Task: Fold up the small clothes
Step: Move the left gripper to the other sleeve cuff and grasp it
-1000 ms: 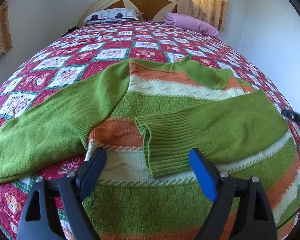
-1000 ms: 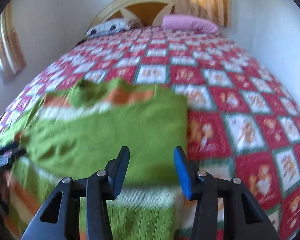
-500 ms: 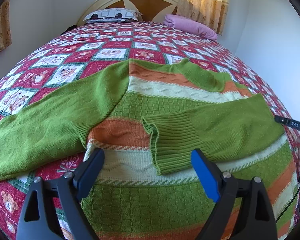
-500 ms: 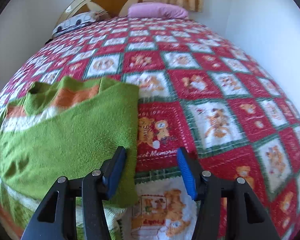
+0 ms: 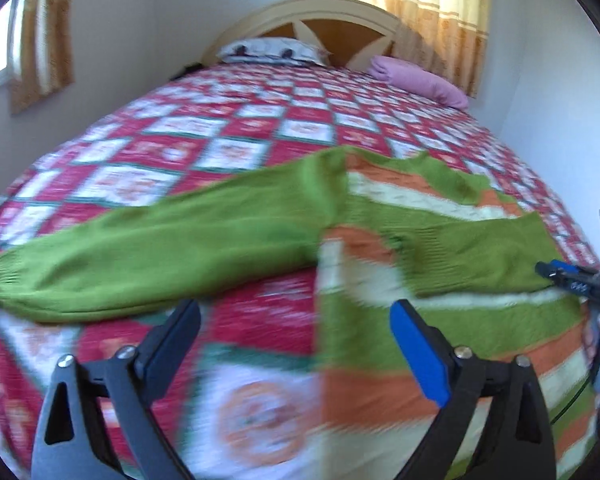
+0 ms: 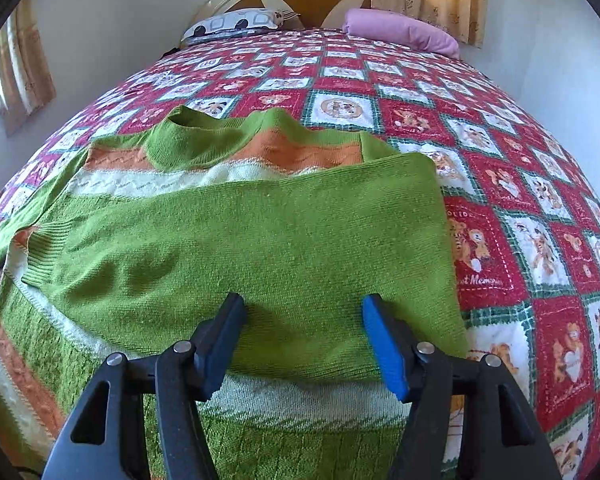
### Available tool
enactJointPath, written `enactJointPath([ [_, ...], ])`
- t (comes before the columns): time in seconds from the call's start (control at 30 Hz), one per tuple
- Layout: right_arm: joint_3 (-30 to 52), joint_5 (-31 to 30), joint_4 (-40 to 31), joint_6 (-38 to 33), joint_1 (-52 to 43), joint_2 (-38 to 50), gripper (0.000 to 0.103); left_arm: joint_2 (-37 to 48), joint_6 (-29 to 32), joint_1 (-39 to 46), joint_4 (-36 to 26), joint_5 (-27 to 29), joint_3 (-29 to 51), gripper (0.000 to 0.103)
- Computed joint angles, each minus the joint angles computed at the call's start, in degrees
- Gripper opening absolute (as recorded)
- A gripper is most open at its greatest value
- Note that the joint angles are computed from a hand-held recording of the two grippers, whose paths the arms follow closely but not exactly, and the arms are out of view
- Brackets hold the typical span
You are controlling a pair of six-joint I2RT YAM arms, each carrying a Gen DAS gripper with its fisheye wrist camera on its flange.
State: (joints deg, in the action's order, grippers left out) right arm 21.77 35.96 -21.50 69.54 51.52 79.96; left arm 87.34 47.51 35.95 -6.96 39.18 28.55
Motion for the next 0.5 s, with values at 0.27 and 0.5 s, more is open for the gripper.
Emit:
enactJointPath([
  [0.27,-0.07,2.06,-0.36,1.59,1.80,1.35,0.063,14.90,-0.22,13.49,-0.77,-2.12,15.91,0.099],
  [0.5,-0.38,2.95,0.23,2.97,3.00,1.92,0.064,28.03,-15.56,17.30,-3.06,-6.30,33.72,0.095],
])
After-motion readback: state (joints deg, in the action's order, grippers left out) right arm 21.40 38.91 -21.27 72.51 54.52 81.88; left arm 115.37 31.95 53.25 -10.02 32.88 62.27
